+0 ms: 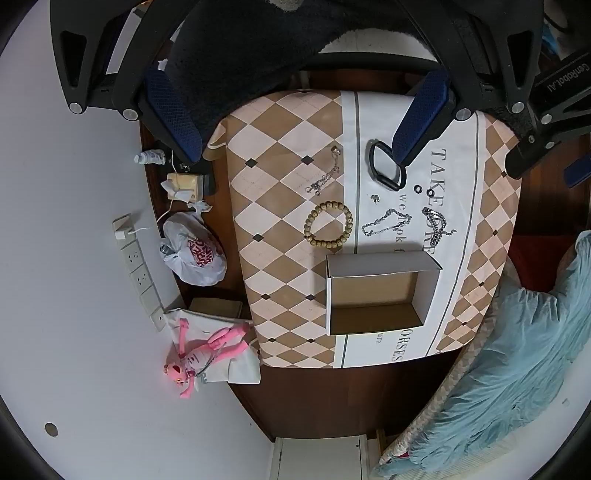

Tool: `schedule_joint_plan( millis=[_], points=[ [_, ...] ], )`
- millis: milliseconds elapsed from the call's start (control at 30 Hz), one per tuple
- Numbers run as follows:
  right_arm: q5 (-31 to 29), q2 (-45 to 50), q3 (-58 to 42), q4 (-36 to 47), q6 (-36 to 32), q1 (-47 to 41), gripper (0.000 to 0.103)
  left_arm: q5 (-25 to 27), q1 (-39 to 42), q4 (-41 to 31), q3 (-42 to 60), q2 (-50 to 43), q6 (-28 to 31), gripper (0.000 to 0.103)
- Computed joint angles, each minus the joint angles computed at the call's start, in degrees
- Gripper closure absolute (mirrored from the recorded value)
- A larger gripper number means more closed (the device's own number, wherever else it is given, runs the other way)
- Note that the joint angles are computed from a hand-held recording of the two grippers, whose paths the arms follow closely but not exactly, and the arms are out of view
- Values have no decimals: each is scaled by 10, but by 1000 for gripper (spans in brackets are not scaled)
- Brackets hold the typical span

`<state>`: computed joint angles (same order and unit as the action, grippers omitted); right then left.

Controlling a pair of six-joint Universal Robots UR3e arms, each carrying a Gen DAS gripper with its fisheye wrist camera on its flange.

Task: Organize jewelry

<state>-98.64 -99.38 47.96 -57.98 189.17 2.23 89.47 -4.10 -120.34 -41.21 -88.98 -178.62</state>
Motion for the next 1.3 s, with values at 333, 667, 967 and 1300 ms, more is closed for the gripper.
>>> schedule_joint_plan(
  millis=[333,667,967,1300],
  points=[
    [-4,4,1,-3,1,4,0,-1,3,-2,10,-2,2,0],
    [-5,6,-9,4,4,5,0,-7,14,-15,30,-6,12,0],
    [-8,10,-21,9,4,7,0,-5,12,-23,46,-13,9,0],
    [-7,14,-32,15,3,7,0,-2,6,-49,108,-47,5,0]
  ],
)
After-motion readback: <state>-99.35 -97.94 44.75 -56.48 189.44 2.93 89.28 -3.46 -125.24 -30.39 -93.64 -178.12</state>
